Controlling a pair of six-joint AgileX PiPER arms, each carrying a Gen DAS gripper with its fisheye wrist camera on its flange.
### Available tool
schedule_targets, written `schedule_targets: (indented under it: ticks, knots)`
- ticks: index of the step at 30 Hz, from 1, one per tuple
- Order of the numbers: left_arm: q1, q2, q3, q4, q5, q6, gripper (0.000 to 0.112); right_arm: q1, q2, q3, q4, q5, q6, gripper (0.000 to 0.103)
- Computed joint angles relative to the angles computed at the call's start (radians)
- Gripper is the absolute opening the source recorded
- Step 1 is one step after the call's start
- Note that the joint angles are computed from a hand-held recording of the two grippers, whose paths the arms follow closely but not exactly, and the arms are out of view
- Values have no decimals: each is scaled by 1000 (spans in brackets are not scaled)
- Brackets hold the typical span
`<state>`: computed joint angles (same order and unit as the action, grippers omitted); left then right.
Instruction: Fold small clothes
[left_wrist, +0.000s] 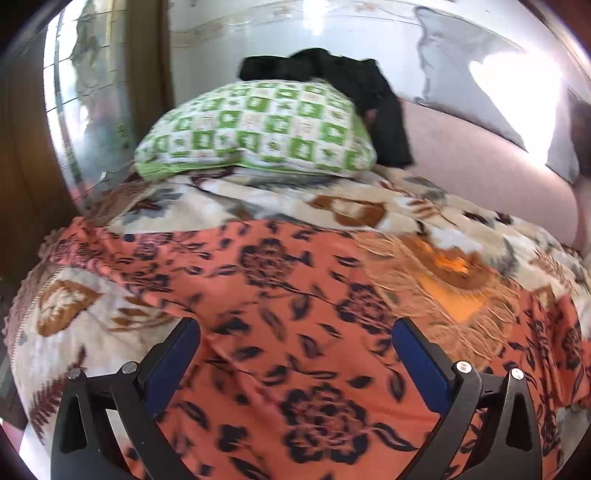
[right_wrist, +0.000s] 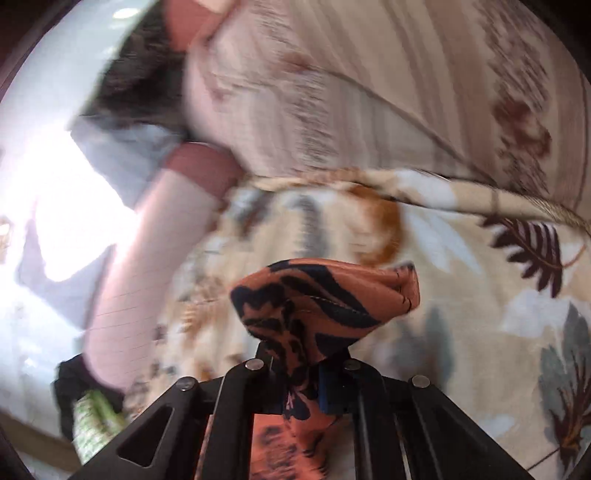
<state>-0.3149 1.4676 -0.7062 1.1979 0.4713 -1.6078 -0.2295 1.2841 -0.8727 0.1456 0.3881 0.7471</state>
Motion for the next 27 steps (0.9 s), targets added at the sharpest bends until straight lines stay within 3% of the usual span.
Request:
schedule_targets:
  ticks: [3, 7, 12, 16, 18, 20, 23, 25, 27]
  knots:
    - [99, -37, 7, -21, 11, 60, 103, 214, -7, -176, -178, 49, 189, 11]
    - [276, -59, -1, -91, -13, 202, 103, 554, 158, -494, -434, 103, 424, 11]
    - [525, -57, -37, -221, -69, 412, 103, 817, 521, -888, -392, 89, 435, 11]
    - [685, -36, -79, -325, -91, 554, 103, 962, 890, -1288, -359, 249, 427, 18]
    - [739, -28, -91, -346, -104, 593, 103, 995, 1082, -1488, -269, 321, 348, 31]
    - [781, -22, -102, -397, -126, 658, 103, 1002, 1243, -1632, -112, 327, 283, 88]
    - [808, -9, -114, -437, -127, 707, 103, 1009, 1298, -1564, 105, 227, 167, 90]
    - [819, -4, -122, -528, -141, 792, 103, 1003, 1221, -1369, 229, 86, 47, 90]
    - [815, -2, -126, -626, -160, 881, 103, 1003, 1095, -1169, 193, -19, 10, 90]
